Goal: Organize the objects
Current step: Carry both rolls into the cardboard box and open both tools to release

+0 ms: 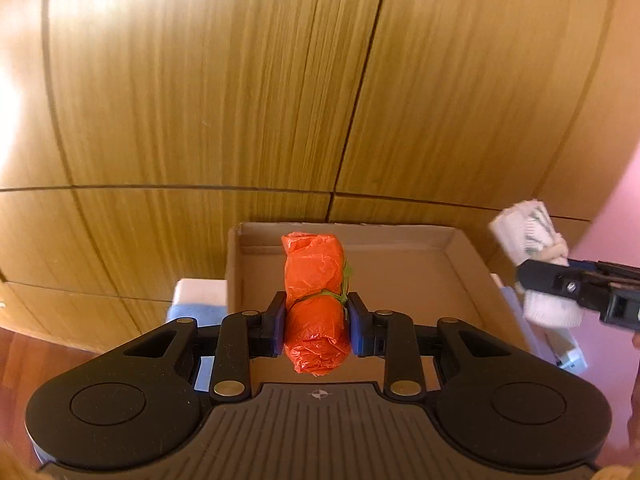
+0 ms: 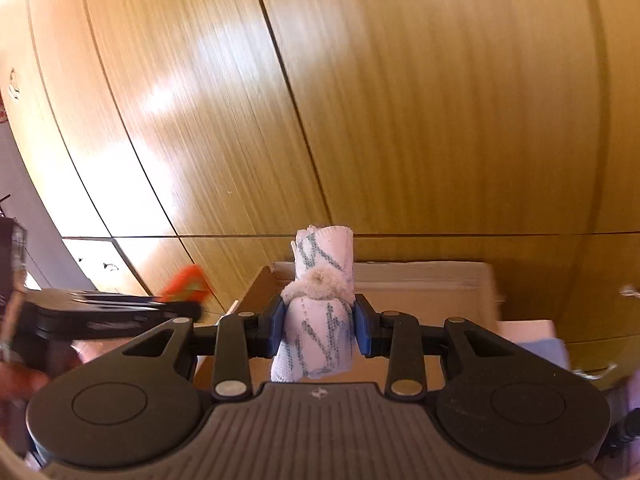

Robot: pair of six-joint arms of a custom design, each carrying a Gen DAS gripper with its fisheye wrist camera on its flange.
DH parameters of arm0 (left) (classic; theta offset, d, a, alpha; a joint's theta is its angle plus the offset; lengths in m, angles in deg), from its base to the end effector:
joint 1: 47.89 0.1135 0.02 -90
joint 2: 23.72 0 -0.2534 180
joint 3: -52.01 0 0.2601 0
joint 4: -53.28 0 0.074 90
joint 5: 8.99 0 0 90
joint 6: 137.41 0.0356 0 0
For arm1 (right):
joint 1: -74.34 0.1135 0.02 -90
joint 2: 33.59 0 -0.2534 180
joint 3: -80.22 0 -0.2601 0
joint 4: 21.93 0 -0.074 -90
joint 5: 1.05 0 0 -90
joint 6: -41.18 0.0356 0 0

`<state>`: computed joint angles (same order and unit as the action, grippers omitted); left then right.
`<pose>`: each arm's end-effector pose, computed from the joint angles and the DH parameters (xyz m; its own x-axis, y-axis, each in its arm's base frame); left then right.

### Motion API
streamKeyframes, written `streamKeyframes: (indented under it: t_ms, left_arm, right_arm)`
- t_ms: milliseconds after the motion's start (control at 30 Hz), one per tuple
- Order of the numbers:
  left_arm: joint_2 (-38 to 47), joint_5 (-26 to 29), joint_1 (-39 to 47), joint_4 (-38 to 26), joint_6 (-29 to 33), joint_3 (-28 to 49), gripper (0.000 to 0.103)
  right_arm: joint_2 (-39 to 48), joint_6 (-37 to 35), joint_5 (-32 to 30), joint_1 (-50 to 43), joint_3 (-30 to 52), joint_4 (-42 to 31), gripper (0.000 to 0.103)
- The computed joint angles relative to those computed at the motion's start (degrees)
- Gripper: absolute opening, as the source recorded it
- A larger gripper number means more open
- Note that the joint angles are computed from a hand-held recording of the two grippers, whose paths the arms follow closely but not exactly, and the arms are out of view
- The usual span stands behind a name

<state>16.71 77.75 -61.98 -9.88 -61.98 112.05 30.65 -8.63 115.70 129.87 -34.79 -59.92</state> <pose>0.1475 -0.0349 0.2897 -0.6979 -0.0838 -0.7113 0.0284 0.9891 -0.1444 0.1571 0.2005 0.2811 -0.6058 0.1357 -0.7839 -0.1864 0.9337 0.3057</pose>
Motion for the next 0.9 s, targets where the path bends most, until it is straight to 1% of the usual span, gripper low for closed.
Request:
streamKeyframes:
  t_ms: [33,100,200,233,300,367,433,533,600,633,733,800,900]
  left_arm:
    - [2.7,-0.9,-0.2,3.6,0.5,-1.0,0.037]
    - [10.2,-0.8,1.0,11.3,2.1,-2.7,0.037]
    - [21.0,-2.5,2.4,18.5,4.2,-2.7,0.037]
    - [24.1,-2.8,3.0,20.3,4.8,-2.4,0.037]
    - [29.5,-2.4,4.3,23.0,6.3,-1.3,0.037]
    - [34.3,-2.7,5.1,24.7,7.5,0.2,0.037]
    - [37.4,-3.2,5.2,25.7,7.5,1.4,0.037]
    - [40.0,-2.6,5.9,27.1,8.4,2.4,0.037]
    - [40.8,-3.7,5.1,27.4,9.0,2.8,0.038]
    - [41.0,-3.4,5.1,27.6,9.1,2.8,0.038]
    - [40.6,-3.2,5.0,27.6,9.1,2.5,0.041]
    - [39.6,-3.5,4.9,27.3,10.1,2.2,0.054]
    - [37.7,-4.3,4.3,26.9,11.7,1.5,0.064]
  right_arm:
    - [2.7,-0.7,-2.7,-2.3,0.6,2.3,0.032]
    - [7.8,-1.4,-7.8,-6.3,1.6,6.7,0.032]
    - [16.0,-1.3,-13.7,-11.0,4.4,10.6,0.032]
    - [18.8,-1.4,-15.7,-12.3,5.4,11.9,0.032]
    - [23.3,-2.0,-17.8,-13.8,7.5,13.0,0.032]
    - [27.6,-2.3,-19.7,-15.1,9.9,13.8,0.032]
    - [31.1,-2.1,-21.4,-16.2,12.2,14.0,0.032]
    - [35.3,-1.6,-23.2,-17.4,15.6,13.5,0.032]
    - [37.4,-1.5,-23.7,-17.7,17.1,13.2,0.032]
    - [38.3,-1.5,-24.0,-17.8,17.9,13.0,0.032]
    - [39.9,-1.4,-24.1,-17.9,18.6,13.2,0.032]
    - [40.3,-1.0,-24.5,-18.1,18.9,13.0,0.032]
    - [40.1,-0.5,-24.8,-18.0,18.5,13.0,0.032]
